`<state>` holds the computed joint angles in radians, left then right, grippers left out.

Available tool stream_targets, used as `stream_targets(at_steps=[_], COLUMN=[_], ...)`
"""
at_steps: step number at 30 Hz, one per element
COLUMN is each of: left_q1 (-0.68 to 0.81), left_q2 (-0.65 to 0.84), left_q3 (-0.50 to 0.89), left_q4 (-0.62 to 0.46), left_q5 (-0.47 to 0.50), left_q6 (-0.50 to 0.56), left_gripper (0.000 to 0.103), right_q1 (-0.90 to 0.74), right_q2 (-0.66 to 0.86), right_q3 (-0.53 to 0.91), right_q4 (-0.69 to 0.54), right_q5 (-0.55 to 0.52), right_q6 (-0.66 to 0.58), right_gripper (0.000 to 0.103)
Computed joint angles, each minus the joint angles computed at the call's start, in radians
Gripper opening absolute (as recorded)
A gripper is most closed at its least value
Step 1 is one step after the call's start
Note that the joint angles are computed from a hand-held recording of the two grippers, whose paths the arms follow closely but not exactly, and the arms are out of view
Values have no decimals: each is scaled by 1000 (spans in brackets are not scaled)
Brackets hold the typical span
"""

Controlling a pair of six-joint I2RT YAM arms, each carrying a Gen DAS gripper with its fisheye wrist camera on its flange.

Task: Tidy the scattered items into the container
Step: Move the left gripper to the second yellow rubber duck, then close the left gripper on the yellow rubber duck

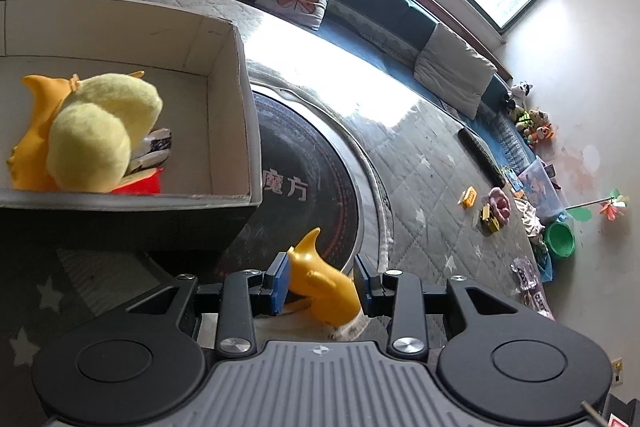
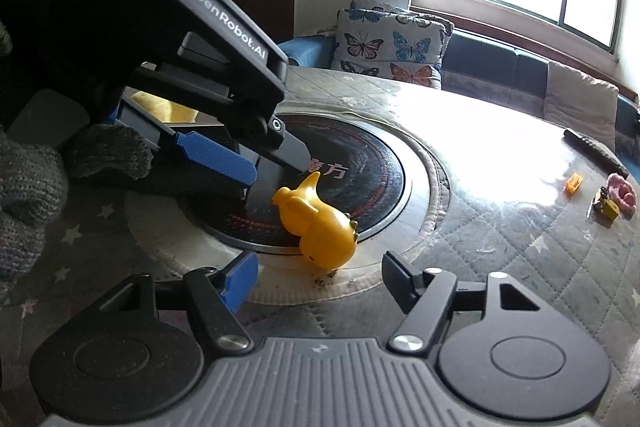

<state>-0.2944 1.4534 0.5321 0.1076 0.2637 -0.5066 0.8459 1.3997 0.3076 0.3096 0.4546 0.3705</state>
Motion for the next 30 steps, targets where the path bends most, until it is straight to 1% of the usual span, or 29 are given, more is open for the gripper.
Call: stream_targets(at_steps=[3,4,8,13,15,19,20,23,25,30], left_q1=[-11,-15,-30,-47,-53,-53,-53,-56,-57,-62], left_q2=[35,46,89,141,161,193,199,214,218,225], left_q3=[19,25,53,87,99,116,120,128,128,126], left_q4=[16,19,28,32,33,30,27,26,31,46], left_q5=[-16,-21,-46,-72,-82,-86,-88,-91,-89,-93], left_q6=[-3,-2,8,20,25,30,31,32,34,48], left_gripper=[38,38,38,38,38,38,38,38,38,36], right_q1=[-28,-38,-67,-97,-105,-114,-113,-111,-110,-106], right_q2=[29,39,80,111,122,136,137,137,137,138], right_q3=[7,9,18,28,31,34,33,33,33,33], right_q4=[28,38,76,101,108,119,119,119,118,118], right_q5=[-26,-37,-68,-104,-115,-128,-128,-129,-129,-129], right_q6=[-16,-22,-39,-51,-54,-51,-49,-42,-38,-28], right_gripper=[68,65,65,58,58,53,49,44,37,36])
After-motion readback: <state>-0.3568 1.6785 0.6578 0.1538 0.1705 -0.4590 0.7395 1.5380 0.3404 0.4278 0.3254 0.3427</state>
